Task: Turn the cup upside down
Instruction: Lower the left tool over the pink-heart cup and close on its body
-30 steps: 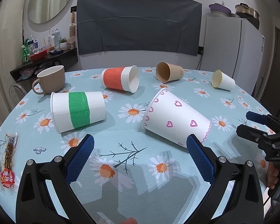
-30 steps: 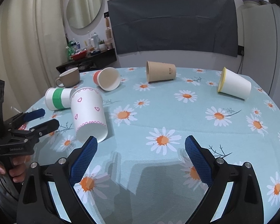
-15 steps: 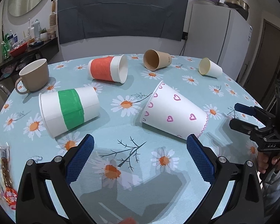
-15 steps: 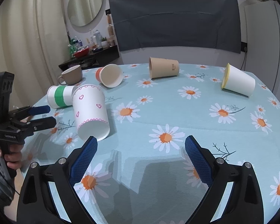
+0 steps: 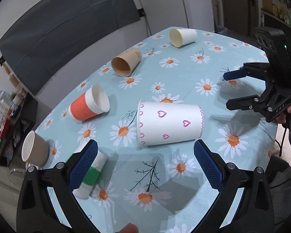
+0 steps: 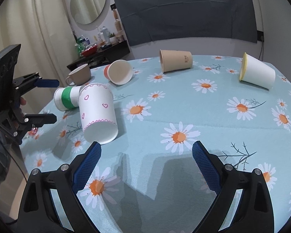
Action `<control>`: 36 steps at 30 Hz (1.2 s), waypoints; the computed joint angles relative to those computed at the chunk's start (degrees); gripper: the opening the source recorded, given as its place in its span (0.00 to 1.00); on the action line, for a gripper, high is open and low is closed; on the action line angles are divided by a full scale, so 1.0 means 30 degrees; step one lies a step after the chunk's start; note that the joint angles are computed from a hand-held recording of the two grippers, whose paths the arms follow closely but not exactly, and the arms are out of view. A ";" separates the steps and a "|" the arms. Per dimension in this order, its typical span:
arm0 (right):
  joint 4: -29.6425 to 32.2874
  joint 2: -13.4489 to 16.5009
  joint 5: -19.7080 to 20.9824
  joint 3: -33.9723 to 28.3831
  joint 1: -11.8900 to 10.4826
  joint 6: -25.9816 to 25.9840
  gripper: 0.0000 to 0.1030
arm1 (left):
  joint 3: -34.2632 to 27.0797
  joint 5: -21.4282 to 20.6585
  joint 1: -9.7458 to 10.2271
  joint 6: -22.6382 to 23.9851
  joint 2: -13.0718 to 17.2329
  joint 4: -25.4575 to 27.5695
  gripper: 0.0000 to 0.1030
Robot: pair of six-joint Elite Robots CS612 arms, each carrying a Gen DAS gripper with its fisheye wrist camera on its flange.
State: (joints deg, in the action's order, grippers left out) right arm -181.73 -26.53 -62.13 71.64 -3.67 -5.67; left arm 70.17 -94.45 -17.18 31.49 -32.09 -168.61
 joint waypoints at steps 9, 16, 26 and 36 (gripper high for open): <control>-0.0462 0.0120 0.0994 -0.0058 -0.0234 0.0844 0.88 | -0.2321 0.0715 -0.0439 0.4877 0.0613 0.4283 0.94; -0.0085 0.0149 0.1202 -0.0197 -0.0266 0.0803 0.88 | -0.3821 0.2041 -0.0830 0.8772 0.0945 0.8311 0.94; -0.0004 0.0414 0.2762 -0.0521 -0.0615 0.1873 0.88 | -0.5843 0.3715 -0.1443 1.1912 0.1812 1.1642 0.94; -0.0123 0.0544 0.3509 -0.0659 -0.0761 0.2376 0.88 | -0.7079 0.5283 -0.1773 1.2962 0.2639 1.2775 0.94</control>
